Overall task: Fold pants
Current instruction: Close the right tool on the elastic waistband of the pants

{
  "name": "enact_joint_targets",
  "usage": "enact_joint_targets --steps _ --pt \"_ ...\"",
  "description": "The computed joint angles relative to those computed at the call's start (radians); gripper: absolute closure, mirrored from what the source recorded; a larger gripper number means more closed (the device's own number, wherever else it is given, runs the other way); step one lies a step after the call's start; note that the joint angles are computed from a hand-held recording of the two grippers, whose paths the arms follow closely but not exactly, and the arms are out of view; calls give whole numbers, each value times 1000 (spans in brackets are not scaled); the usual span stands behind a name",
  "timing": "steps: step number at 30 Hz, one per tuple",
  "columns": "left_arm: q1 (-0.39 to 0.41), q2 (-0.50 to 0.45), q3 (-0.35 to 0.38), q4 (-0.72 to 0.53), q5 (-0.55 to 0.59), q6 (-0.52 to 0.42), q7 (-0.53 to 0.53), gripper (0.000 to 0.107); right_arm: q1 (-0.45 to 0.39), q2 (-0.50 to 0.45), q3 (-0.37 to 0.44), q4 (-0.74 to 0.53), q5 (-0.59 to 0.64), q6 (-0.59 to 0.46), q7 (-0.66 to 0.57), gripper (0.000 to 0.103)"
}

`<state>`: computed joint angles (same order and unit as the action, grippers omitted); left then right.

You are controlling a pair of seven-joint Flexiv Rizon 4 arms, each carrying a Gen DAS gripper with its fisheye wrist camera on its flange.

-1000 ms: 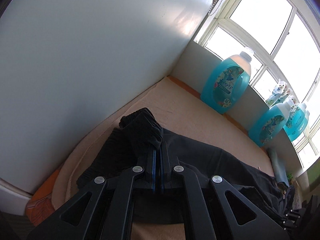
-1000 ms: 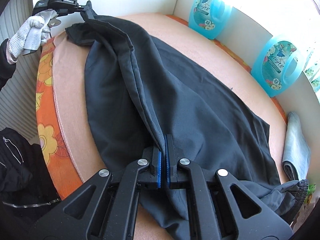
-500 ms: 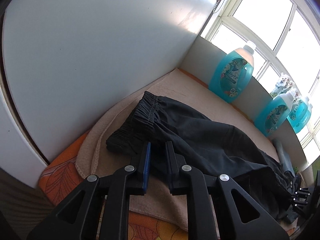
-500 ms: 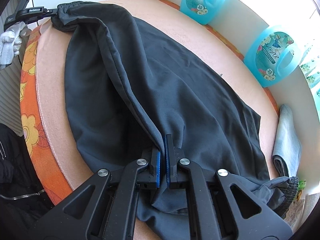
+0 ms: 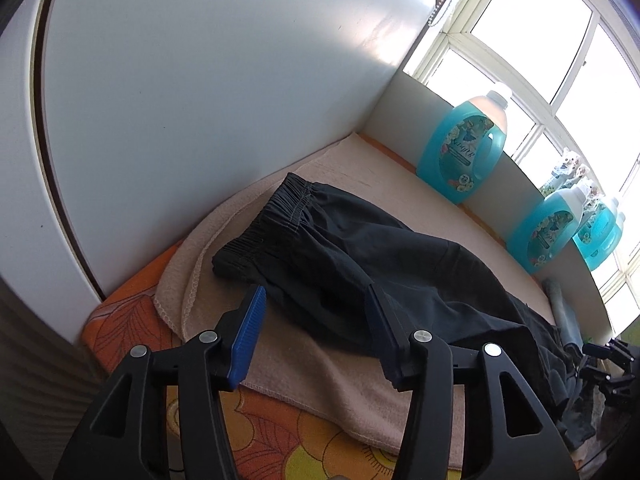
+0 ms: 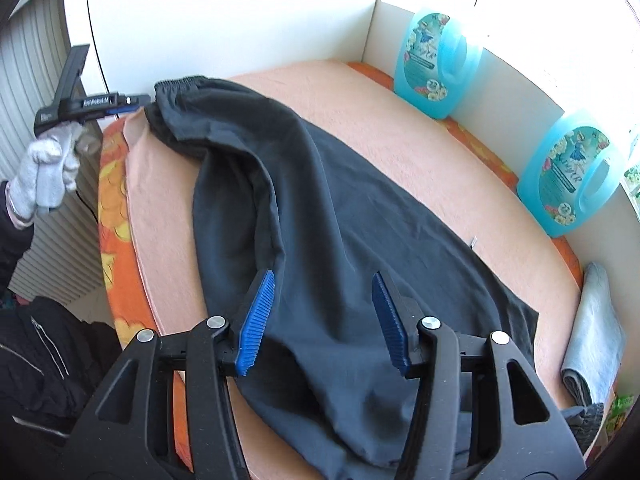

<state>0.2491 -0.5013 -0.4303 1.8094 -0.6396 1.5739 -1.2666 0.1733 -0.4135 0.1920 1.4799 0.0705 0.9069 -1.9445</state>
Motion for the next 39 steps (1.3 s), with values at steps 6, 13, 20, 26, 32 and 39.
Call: enact_joint_targets --steps 6,13,20,26,32,39 --pt "-19 -5 5 -13 -19 0 -32 54 22 -78 7 -134 26 -8 16 50" --pt "1 -26 -81 -81 47 -37 85 54 -2 -4 -84 8 -6 127 322 43" --pt "-72 -76 -112 -233 40 -224 267 54 -43 135 -244 252 -209 271 763 33" --pt "-170 -114 -91 -347 35 -404 381 54 -160 223 -294 357 -297 241 988 33" --pt "-274 -156 -58 -447 22 -636 457 54 -281 209 -266 301 -242 151 992 32" --pt "-401 -198 39 -537 53 -792 502 54 -318 57 -248 26 -161 -73 946 30"
